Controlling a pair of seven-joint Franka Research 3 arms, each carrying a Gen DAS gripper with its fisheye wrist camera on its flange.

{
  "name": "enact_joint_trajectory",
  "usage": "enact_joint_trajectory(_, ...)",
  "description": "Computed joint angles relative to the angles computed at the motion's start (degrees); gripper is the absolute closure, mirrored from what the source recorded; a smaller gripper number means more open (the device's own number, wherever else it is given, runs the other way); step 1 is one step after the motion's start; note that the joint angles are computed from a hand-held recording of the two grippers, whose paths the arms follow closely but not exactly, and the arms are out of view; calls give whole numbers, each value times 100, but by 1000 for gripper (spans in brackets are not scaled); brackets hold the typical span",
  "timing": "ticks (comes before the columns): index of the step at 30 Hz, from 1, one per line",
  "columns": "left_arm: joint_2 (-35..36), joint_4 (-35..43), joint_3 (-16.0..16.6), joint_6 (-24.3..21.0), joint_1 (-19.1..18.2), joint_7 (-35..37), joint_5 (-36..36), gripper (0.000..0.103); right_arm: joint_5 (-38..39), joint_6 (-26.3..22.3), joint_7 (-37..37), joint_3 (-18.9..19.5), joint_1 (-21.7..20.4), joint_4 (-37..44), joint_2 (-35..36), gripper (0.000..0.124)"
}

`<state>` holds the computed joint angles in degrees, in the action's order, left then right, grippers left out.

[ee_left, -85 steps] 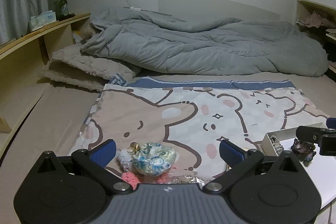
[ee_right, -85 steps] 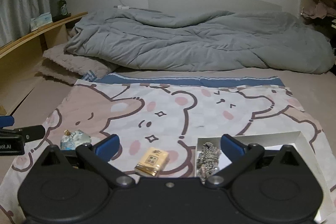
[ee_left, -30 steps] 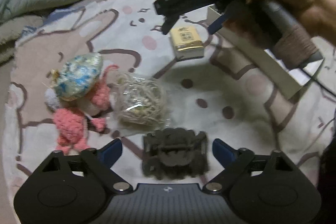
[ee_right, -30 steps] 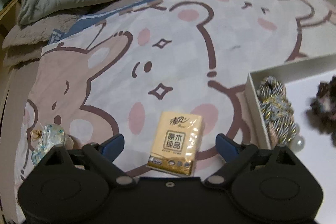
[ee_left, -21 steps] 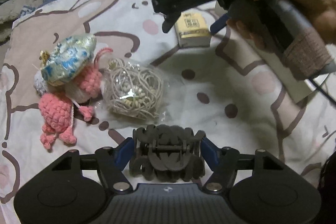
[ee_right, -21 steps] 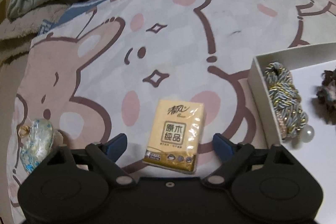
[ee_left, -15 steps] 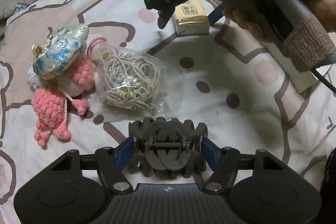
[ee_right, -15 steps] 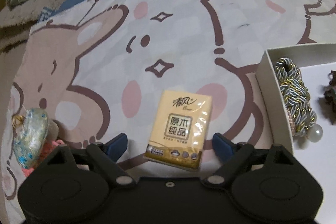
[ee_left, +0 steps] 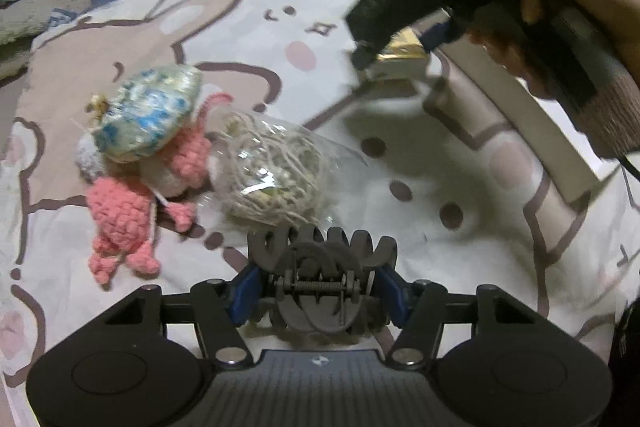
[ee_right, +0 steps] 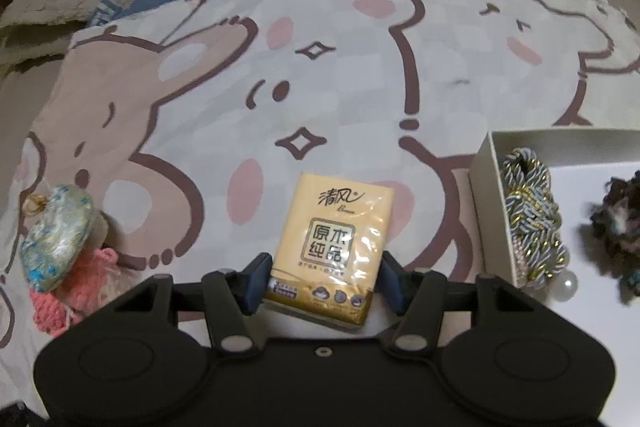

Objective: Organize objects

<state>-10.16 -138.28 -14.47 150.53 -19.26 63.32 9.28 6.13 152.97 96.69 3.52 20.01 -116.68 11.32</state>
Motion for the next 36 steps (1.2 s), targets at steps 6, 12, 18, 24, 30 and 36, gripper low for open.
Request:
enact_joint_trajectory(6, -228, -37, -71, 122, 126, -581, 371, 41, 348, 343, -546, 108, -104, -379, -436, 66)
enact_joint_trajectory(12, -446, -7, -166, 255, 288, -1280, 873, 41, 865, 678, -1258, 197, -140, -791, -966, 66)
enact_joint_trajectory(18, -722, 11, -296, 278, 486, -2056, 1435, 41, 1663, 992, -2160, 200, -48, -1213, -1533, 66)
enact_joint_trajectory(24, -992, 21, -452, 276, 692, -2929, 1964, 41, 2141, 1218, -2792, 125, 96, -1560, -1998, 66)
enact_joint_trajectory(30, -1090, 128, -574, 239, 788, -3605, 2368, 41, 2642, 1340, -3400, -61, 322, -1850, -2409, 66)
enact_joint_trajectory(36, -1019, 300, -664, 245, 778, -4018, 2708, 41, 3102, 1470, -4008, -266, 548, -2102, -2768, 66)
